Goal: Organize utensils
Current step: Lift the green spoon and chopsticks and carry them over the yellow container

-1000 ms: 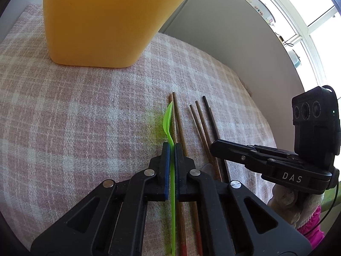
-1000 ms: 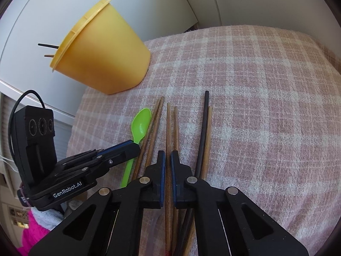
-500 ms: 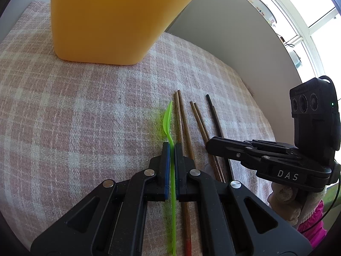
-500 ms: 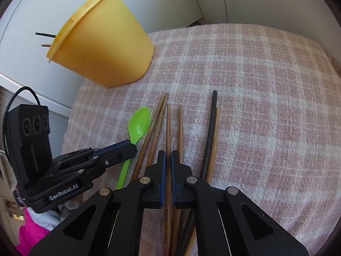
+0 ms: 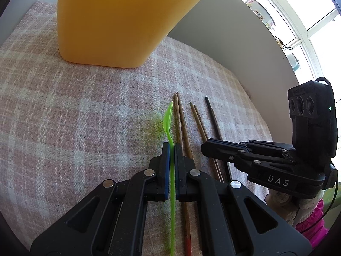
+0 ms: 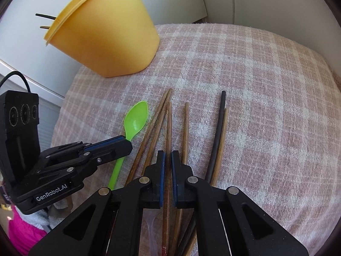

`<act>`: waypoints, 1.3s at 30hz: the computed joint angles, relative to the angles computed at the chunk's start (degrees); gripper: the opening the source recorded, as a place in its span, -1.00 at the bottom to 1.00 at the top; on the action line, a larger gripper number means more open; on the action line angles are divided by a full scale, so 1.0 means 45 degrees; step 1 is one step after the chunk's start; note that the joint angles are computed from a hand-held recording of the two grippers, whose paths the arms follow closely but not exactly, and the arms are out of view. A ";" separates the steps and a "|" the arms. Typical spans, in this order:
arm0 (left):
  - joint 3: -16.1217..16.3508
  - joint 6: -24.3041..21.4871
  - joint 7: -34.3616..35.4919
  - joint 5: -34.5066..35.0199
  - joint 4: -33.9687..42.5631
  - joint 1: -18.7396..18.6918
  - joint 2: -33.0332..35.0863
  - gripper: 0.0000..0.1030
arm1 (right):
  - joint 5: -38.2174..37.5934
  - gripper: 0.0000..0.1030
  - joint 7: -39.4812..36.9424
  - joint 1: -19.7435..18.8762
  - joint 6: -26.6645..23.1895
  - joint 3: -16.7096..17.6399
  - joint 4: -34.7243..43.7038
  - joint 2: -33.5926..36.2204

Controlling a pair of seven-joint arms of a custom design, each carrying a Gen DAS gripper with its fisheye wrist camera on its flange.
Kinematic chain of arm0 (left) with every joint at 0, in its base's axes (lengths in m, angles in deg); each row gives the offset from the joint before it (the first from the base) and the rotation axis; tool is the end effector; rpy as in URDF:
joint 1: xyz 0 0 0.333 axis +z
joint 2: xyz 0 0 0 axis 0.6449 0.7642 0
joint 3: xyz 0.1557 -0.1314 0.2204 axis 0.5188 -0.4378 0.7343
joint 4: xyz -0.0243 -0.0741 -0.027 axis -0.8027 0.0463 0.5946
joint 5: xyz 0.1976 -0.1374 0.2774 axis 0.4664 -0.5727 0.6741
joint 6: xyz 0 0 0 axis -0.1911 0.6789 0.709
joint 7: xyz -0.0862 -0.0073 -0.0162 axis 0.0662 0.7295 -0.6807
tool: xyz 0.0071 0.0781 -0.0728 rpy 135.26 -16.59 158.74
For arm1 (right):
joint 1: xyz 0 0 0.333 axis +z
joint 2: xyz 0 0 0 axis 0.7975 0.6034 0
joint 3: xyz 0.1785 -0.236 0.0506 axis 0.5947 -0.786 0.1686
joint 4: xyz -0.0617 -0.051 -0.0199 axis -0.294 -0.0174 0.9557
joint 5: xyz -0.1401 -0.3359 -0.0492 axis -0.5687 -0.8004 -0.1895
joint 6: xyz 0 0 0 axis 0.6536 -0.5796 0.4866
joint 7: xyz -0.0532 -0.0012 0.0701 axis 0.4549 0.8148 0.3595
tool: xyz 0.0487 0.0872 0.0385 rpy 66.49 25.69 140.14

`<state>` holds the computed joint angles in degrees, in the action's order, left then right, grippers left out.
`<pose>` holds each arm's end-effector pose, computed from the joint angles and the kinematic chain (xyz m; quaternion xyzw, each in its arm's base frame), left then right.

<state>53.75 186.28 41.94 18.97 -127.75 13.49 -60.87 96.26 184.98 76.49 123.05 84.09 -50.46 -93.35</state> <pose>0.3973 -0.2519 0.5034 0.6747 -0.6521 0.3416 0.0529 0.4178 0.2710 0.5183 -0.7454 0.6212 0.0542 0.2359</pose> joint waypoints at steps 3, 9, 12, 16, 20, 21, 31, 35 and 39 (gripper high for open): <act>0.0096 0.0101 0.0058 -0.0033 -0.0267 0.0014 -0.0451 -0.98 | 0.0145 -0.92 -0.0036 0.0001 0.0357 -0.0032 -0.0368 -0.0533; 0.0353 0.0326 0.0016 0.0283 -0.0743 -0.0143 -0.1539 -0.98 | -0.0461 -0.92 0.0209 -0.0141 0.0972 0.0175 -0.0858 -0.1813; 0.0282 0.0472 -0.0371 0.0945 -0.0882 -0.0119 -0.2088 -0.98 | -0.0902 -0.92 0.0359 -0.0260 0.1277 0.0336 -0.1021 -0.2382; 0.0345 0.0701 -0.0907 0.1780 -0.1161 -0.0173 -0.2891 -0.98 | -0.1437 -0.92 0.0661 -0.0377 0.1680 0.0559 -0.1161 -0.2885; 0.0375 0.0910 -0.1418 0.2818 -0.1119 -0.0095 -0.3361 -0.98 | -0.1837 -0.92 0.0899 -0.0518 0.1847 0.0662 -0.1280 -0.3361; 0.0350 0.0990 -0.1555 0.3122 -0.1107 -0.0019 -0.3469 -0.98 | -0.1836 -0.92 0.0910 -0.0500 0.1919 0.0645 -0.1255 -0.3407; 0.0348 0.1796 -0.2977 0.5365 -0.0252 0.0513 -0.3273 -0.98 | -0.2540 -0.92 0.1490 -0.0730 0.2782 0.0939 -0.0540 -0.3279; 0.0353 0.2220 -0.3303 0.5956 0.0366 0.0833 -0.2771 -0.98 | -0.2735 -0.92 0.1626 -0.0763 0.3179 0.1002 -0.0115 -0.3063; 0.0452 0.2551 -0.3468 0.6370 0.0965 0.1083 -0.2367 -0.98 | -0.2889 -0.92 0.1650 -0.0787 0.3448 0.0992 0.0392 -0.2960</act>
<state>55.78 197.76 26.34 47.64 -123.41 18.36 -71.52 83.26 192.40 72.95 138.56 88.55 -48.70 -106.67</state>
